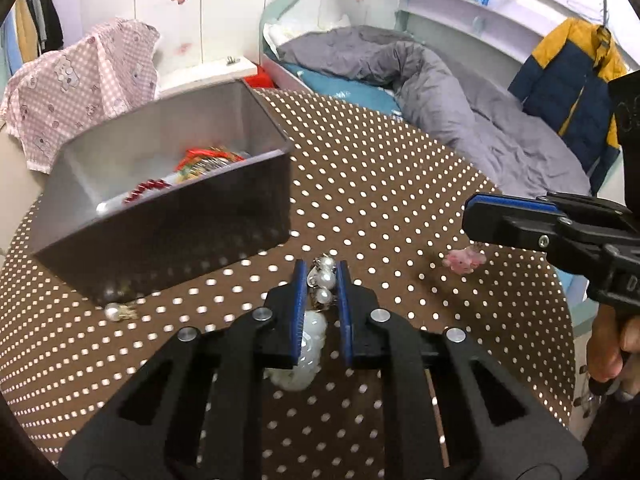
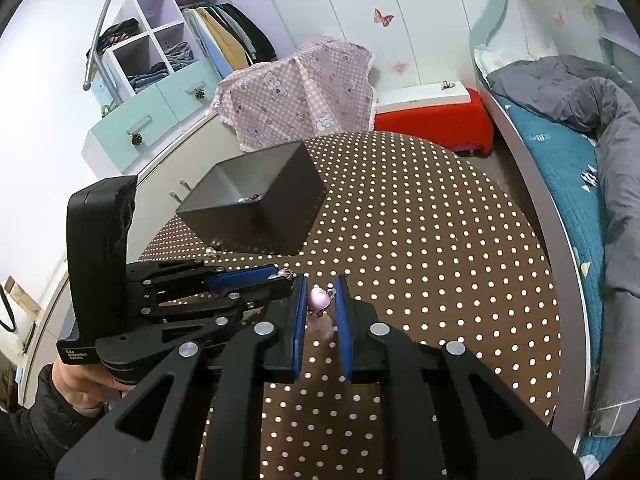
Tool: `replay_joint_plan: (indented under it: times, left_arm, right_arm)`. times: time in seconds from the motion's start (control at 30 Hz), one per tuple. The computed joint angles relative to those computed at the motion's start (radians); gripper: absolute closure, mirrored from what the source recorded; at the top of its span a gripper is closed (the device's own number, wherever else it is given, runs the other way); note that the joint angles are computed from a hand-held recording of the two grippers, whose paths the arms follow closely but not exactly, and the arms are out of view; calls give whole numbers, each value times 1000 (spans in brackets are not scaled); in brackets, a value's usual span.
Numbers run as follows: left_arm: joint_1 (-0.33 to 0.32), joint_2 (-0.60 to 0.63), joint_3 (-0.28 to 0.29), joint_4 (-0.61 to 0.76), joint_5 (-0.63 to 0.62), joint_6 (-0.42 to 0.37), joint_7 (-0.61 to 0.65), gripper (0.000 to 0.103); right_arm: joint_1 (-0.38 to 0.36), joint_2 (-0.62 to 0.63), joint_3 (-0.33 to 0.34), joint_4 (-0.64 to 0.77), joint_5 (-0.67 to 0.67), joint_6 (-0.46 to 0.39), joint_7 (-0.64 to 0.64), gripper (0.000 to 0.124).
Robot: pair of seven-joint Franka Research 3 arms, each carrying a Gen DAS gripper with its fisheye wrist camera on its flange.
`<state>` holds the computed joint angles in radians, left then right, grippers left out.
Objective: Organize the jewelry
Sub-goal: 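Lift both pearl pieces into the grey box and open both grippers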
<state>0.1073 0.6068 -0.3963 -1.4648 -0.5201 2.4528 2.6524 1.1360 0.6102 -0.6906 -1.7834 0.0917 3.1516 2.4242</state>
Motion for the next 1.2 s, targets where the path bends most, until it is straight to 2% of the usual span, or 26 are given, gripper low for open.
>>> replay_joint_plan:
  times: [0.2,0.43,0.67,0.77,0.93,1.1,1.2]
  left_arm:
    - [77,-60,-30,-22,-127,-34,78,88]
    - [96,-118,2,-17,-251,-75,128,88]
    - [99,-139,46,42,-328,-101,140,88]
    - [93,-128,59,90,-332,-96,115,88]
    - [87,-87,62,198,-309,-97,57,88]
    - [66,-4,61,351,-226,-131,-49,88]
    - [32,69,68,466,-138,-155,-133,88]
  right_arm:
    - [23,-3,-32,31,-27,-9,-5,112]
    - [13,7,-36,126,-98,-53,-3,112]
    - [-42,23,-8,283,-216,-122,4,112]
    - [-88,37,28,362,-253,-155,-1,112]
    - [-207,74,139,531,-285,-229,-45,112]
    - [-327,132,261,695,-288,-329,-83,112]
    - [-401,189,337,810,-275,-403,-95,112]
